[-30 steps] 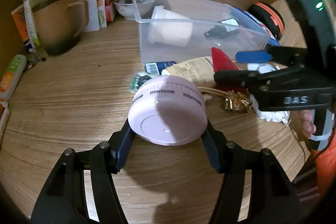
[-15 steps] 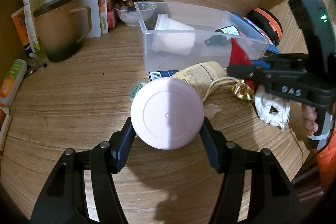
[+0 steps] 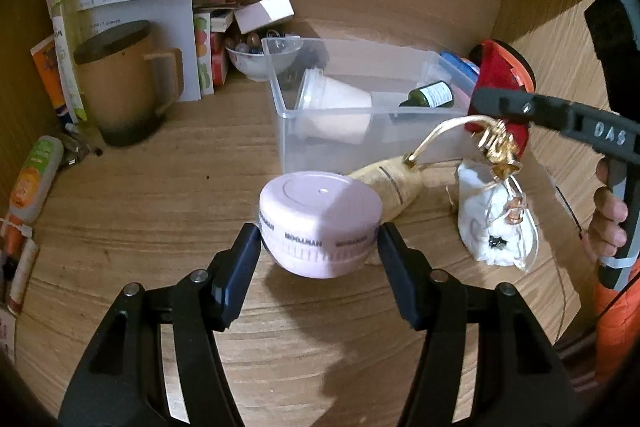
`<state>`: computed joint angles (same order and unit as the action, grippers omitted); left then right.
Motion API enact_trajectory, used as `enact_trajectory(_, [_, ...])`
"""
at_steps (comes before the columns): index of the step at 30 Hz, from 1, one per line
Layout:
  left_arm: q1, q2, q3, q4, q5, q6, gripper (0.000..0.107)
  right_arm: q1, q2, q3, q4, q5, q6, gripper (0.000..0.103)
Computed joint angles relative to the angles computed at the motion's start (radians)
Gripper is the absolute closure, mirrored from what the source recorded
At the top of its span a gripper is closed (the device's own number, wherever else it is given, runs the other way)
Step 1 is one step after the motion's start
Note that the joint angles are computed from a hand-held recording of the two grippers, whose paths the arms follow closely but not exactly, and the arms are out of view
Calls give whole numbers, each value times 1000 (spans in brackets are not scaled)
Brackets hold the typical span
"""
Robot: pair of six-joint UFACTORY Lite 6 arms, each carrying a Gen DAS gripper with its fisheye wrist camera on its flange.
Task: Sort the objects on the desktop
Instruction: 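Lift the pink compact with the left gripper while the right gripper grasps the red pouch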
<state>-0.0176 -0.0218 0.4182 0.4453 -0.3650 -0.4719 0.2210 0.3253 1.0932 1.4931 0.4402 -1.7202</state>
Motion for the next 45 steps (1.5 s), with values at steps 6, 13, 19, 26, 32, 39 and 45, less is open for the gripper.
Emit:
enact_trajectory(6, [31, -11, 14, 97, 2, -88, 48, -49, -44, 10, 8, 68, 23, 90])
enact_trajectory(13, [53, 32, 62, 207, 0, -172, 48, -75, -74, 11, 27, 90, 16, 90])
enact_trajectory(19, [14, 125, 117, 111, 0, -66, 46, -69, -56, 15, 17, 95, 28, 90])
enact_trajectory(26, [-44, 277, 240, -68, 43, 96, 44, -63, -37, 11, 20, 94, 28, 90])
enact_trajectory(32, [-42, 342, 333, 10, 85, 23, 40, -70, -28, 12, 19, 90, 23, 90])
enact_trajectory(39, [-42, 342, 330, -32, 71, 65, 41, -90, 20, 41, 8, 122, 45, 90])
enact_trajectory(45, [19, 235, 255, 200, 50, -150, 41, -106, 29, 62, 7, 145, 53, 90])
